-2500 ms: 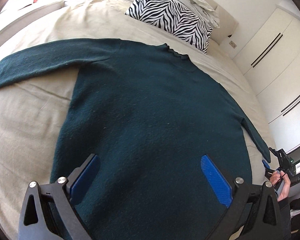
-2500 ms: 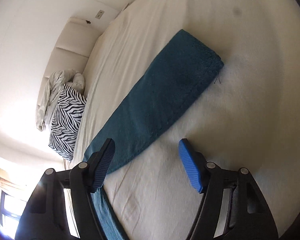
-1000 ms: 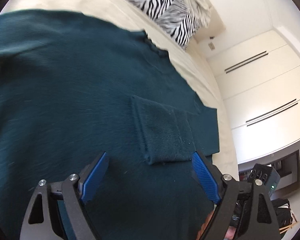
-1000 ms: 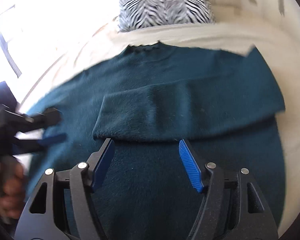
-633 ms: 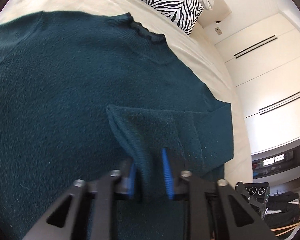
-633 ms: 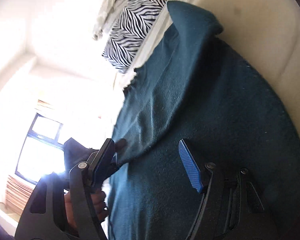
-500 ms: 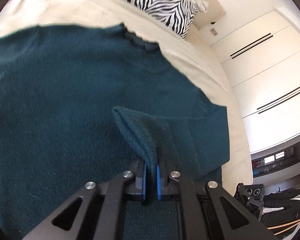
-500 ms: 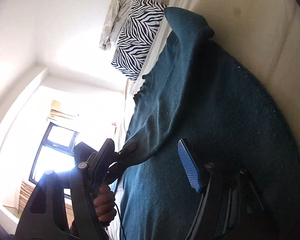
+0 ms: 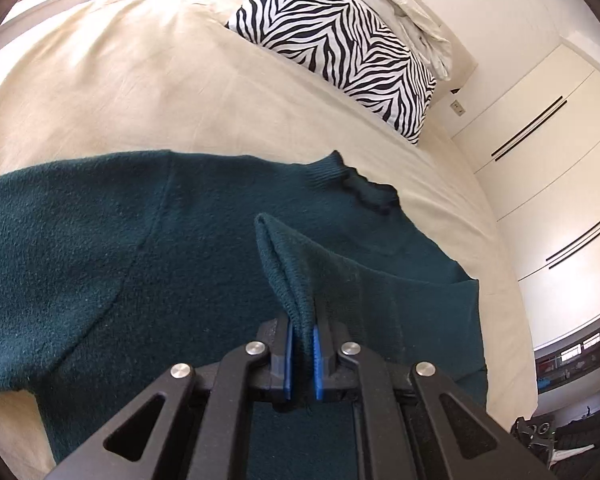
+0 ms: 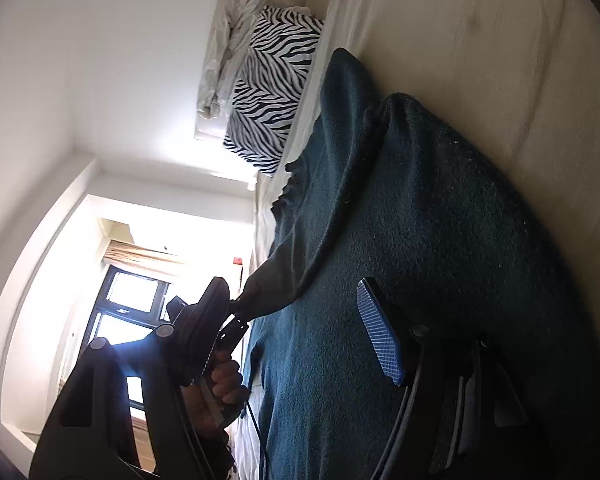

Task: Fold small clothes

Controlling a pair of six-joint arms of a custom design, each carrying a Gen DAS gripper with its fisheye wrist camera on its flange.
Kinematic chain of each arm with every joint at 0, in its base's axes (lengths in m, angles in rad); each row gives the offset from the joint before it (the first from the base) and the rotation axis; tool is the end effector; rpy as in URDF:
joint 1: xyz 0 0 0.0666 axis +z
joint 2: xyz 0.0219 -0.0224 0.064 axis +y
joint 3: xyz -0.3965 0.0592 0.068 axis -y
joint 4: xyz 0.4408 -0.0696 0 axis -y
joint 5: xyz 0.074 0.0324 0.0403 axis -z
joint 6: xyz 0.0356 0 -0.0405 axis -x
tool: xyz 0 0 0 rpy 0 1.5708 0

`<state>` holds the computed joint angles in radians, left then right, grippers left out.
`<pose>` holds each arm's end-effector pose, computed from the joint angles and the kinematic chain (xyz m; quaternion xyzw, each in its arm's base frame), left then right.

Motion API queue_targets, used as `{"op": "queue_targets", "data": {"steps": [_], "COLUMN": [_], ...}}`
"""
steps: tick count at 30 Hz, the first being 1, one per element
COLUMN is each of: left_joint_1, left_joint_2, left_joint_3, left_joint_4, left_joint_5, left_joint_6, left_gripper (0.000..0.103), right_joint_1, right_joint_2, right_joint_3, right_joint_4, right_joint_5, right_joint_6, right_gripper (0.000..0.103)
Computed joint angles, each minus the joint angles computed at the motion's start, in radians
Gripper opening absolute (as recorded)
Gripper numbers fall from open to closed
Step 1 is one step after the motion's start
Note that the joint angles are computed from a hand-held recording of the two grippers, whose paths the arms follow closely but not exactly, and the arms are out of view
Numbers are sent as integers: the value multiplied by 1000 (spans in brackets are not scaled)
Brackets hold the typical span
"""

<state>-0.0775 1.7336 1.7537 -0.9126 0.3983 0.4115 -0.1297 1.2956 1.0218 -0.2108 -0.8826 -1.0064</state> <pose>0.6578 -0.0653 0.4364 -0.0888 0.9225 -0.2600 0.2712 0.4888 -0.0364 0.3663 0.2304 0.7713 0.5294 0.2679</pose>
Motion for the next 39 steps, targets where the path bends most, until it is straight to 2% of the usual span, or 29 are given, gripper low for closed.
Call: {"op": "queue_targets", "data": {"steps": [1,4,9,13,18,20,22,24,30,34,39], "left_joint_1": [3,-6,3,11,15,9,8,14,24,25,29], "left_joint_2": [3,15,28,24,-1,-15,-33,-35,-48,-49,-61], "left_joint_3": [-3,-3,-13,-45,-120,-151,-191,-205,-244,-253,-274], "left_joint_4": [7,18,25,51,158,201,259,288,358,378,401], "left_joint_5": [5,-1,1,10,20,0,-3,19,51,54,63], "left_joint_6": [4,-2,-1,-1,7,-14,-14,8,44,59,71], "left_gripper": [8,8,9,14,16,16,17,17,16,16,16], "right_joint_1": [7,20,24,32,16,17,13,12,-6,-8,-10], "right_joint_2": [5,36,66,129,282,348,400,459,550,601,547], "right_joint_3": [40,131,225,382,550,621,652,698,770,846,759], "right_joint_4": [-112,-281,-329,-442,-512,-582,-591,-608,-467,-504,-460], "right_joint_5": [35,90,80,110,99,116,82,67,71,77,49], "right_joint_6": [52,84,66,173,204,249,269,250,99,119,137], "right_gripper": [66,67,67,67,67,67,67,67,67,67,66]}}
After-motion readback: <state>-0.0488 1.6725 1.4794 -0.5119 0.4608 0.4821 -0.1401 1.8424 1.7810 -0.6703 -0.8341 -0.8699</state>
